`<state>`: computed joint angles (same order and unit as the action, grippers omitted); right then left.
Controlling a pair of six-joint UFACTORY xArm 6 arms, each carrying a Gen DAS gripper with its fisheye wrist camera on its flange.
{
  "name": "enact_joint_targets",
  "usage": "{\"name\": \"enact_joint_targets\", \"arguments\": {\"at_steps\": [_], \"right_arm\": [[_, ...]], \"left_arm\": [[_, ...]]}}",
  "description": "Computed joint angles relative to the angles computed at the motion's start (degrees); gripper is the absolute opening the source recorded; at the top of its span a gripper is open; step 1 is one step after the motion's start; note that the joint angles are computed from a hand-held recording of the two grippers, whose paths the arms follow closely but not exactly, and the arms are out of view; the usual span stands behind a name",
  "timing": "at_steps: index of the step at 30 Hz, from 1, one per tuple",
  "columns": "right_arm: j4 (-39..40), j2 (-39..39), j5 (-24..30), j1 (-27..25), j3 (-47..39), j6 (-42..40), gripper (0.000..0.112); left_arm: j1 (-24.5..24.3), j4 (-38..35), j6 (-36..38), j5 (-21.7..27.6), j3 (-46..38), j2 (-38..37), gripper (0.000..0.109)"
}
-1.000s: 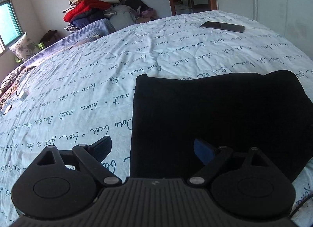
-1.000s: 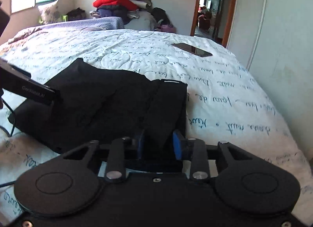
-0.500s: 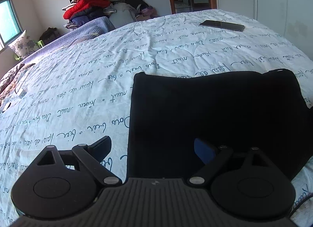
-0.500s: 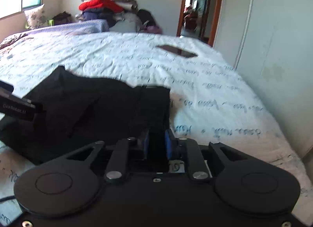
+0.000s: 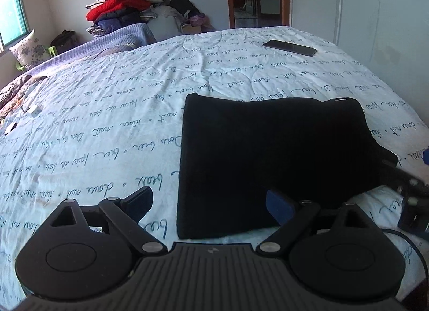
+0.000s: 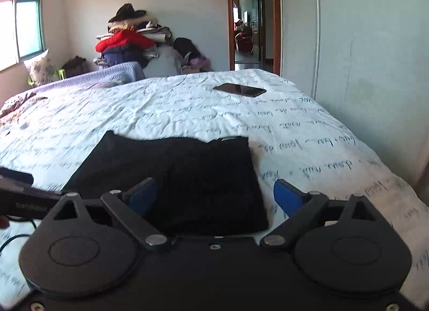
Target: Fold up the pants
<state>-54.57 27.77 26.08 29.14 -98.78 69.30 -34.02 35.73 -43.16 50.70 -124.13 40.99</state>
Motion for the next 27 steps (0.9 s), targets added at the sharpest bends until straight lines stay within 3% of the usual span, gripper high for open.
{"name": "enact_joint_targets", "arguments": {"at_steps": [2,4,6,8,10,11,13,14,18,27], "right_arm": [[2.3,-2.5,0.6,1.9,3.1,-2.1,0.096],[10.9,-5.6,-1.3,2.8,6.7,-7.8,0.096],[14.7,-9.9,-10.9,2.2,13.8,-9.1,0.096],[8.8,-12.8,-16.0,1.4,17.2,-3.5,0.096],[-3.2,-12.3,-11.4,1.9,15.2,2.9,0.101],[-8.8,-10.8,-5.6,3.2,12.9,5.2,0.101],[-12.8,-6.6,4.3,5.5,8.2,4.9,0.101],[-11.8,-4.8,5.8,5.8,6.6,3.1,0.101],[-2.3,-2.1,2.0,5.1,5.0,-1.1,0.101],[-1.8,-1.6,1.9,5.9,5.0,-2.6,0.101]], "left_arm": [[-0.6,0.4,-2.4,0.0,6.4,-4.8,0.093],[-0.6,-3.3,-2.5,-0.3,11.8,-9.2,0.093],[0.0,-8.9,-1.9,-3.3,18.8,-14.3,0.093],[0.0,-8.6,-4.5,-5.5,23.1,-17.0,0.094],[-0.8,-1.9,-9.8,-5.1,23.4,-16.4,0.094],[-1.4,1.3,-11.6,-3.4,22.3,-15.1,0.094],[-2.5,5.2,-12.8,0.8,19.3,-12.3,0.093],[-2.6,5.7,-12.6,1.1,19.2,-12.0,0.093],[-1.7,4.6,-13.9,0.6,18.2,-10.5,0.093],[-1.5,3.1,-13.6,-0.3,19.2,-10.7,0.093]]}}
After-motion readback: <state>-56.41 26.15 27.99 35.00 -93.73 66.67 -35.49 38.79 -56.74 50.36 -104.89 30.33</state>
